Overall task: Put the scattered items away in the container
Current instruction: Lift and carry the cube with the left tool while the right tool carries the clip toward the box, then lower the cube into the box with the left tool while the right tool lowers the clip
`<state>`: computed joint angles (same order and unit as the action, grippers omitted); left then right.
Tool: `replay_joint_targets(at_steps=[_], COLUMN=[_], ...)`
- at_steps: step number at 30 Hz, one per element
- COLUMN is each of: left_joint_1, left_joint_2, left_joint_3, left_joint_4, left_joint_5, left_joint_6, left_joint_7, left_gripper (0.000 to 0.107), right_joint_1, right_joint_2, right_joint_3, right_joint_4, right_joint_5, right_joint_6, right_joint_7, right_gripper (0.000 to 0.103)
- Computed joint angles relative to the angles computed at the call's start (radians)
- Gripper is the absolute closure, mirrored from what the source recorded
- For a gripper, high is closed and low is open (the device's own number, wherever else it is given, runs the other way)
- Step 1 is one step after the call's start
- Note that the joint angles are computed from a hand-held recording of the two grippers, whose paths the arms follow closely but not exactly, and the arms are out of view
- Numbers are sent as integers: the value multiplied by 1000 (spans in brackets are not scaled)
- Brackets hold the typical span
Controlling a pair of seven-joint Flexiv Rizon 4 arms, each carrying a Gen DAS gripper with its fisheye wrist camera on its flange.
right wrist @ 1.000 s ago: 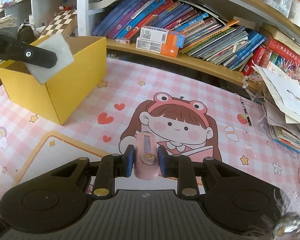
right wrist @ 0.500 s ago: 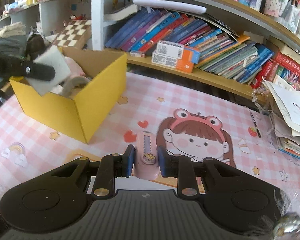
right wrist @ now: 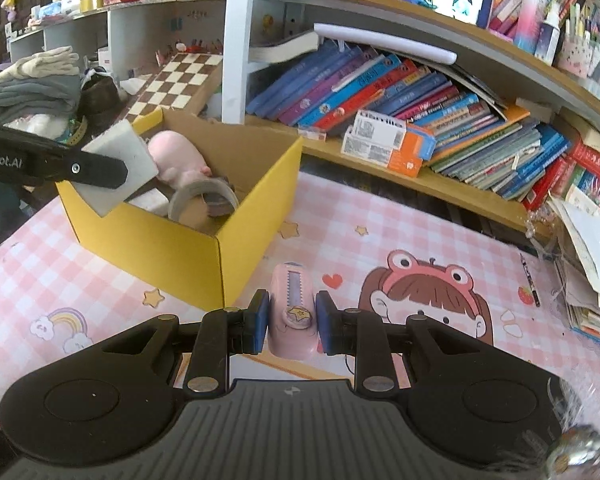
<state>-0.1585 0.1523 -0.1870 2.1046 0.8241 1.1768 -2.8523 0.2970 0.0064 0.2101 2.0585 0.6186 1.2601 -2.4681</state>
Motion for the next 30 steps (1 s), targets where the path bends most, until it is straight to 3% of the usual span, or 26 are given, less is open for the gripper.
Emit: replay_joint_targets(at_steps=[8, 17, 30], left_joint_1=[31, 66, 114], left_joint_2=[30, 74, 84], left_joint_3=[14, -13, -8], left_joint_4=[43, 55, 73], left_joint_5=[5, 42, 48], left_joint_6=[46, -39, -13], left_joint_7=[-4, 94, 120], left_gripper=[82, 82, 82], right_joint_1=[26, 47, 56], right_joint_2=[4, -12, -74], right_joint_3=[14, 23, 63], right_joint_4=[-2, -37, -102], right_joint_5=[-47, -80, -130], right_joint_6=[34, 20, 30], right_joint_7=[33, 40, 53], right_gripper=[80, 80, 80])
